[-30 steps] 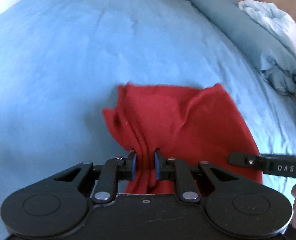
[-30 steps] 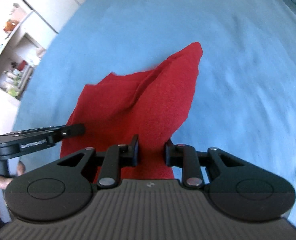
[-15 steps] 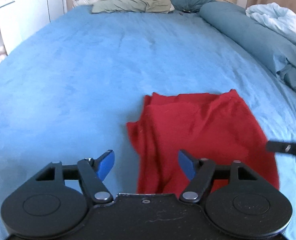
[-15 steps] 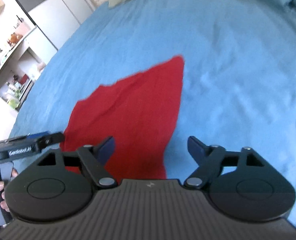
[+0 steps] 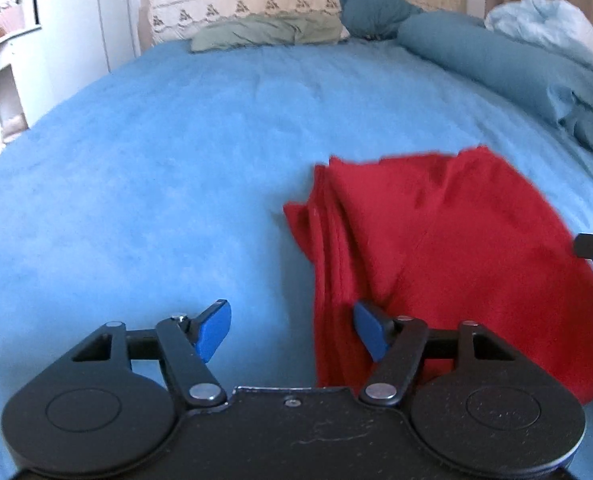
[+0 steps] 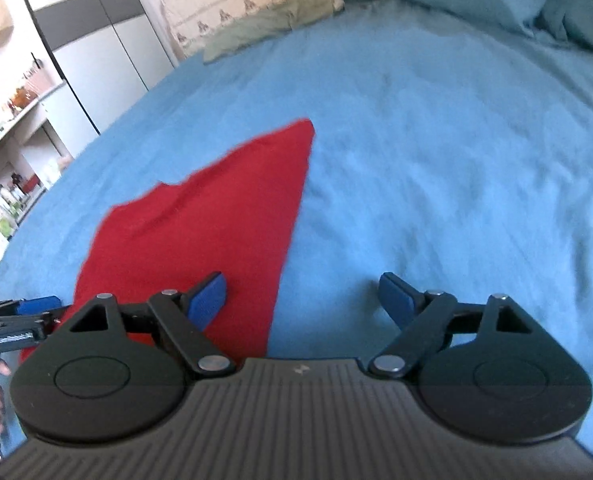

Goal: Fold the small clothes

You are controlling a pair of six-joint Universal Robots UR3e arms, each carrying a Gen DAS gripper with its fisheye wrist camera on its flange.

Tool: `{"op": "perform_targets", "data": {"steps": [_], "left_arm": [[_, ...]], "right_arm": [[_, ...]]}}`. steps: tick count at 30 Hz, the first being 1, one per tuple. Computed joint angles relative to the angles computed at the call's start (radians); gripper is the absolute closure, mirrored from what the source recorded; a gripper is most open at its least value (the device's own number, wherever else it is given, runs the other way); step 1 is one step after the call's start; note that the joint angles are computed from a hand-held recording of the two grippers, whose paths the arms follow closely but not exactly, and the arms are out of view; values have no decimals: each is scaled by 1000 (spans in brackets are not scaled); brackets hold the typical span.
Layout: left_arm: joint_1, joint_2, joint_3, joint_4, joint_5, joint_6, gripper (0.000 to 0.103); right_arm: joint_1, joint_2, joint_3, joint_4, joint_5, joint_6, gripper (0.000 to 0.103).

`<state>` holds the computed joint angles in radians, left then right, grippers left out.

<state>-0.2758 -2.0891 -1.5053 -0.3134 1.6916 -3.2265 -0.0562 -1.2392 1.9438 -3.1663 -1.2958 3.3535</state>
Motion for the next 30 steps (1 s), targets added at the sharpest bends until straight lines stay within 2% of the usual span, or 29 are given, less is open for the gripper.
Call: {"op": "perform_targets", "data": {"steps": [2, 4, 6, 7, 8, 11, 14, 17, 20, 25, 30], "left_arm": [[-22, 66, -8, -19, 37, -4, 31], [-50, 148, 11, -96, 71, -3, 27], [-81, 232, 42, -197, 110, -28, 15], [-96, 280, 48, -240, 124, -46, 3], [-113, 326, 55, -281, 136, -66, 0], [-179, 461, 60, -394, 190, -108, 0], [-290, 521, 81, -499, 335, -136, 0], [-393, 588, 53, -577, 440, -185, 0], [-440, 648, 3, -638, 473, -249, 0], [-493, 713, -82, -685, 497, -326, 0], [-516, 747, -122, -713, 479, -383, 0]], "right_arm": [[17, -108, 29, 39, -26, 2, 4], [23, -229, 42, 119, -18, -5, 3], [67, -366, 18, 261, -85, -9, 0], [100, -415, -9, 334, -139, -9, 0], [149, -466, -48, 422, -216, -3, 0], [284, -559, -129, 572, -411, 35, 0], [411, -632, -209, 759, -555, 88, 0], [553, -661, -270, 905, -685, 174, 0], [697, -647, -318, 1023, -818, 273, 0], [811, -666, -318, 1172, -893, 415, 0], [855, -649, -315, 1229, -911, 472, 0]]}}
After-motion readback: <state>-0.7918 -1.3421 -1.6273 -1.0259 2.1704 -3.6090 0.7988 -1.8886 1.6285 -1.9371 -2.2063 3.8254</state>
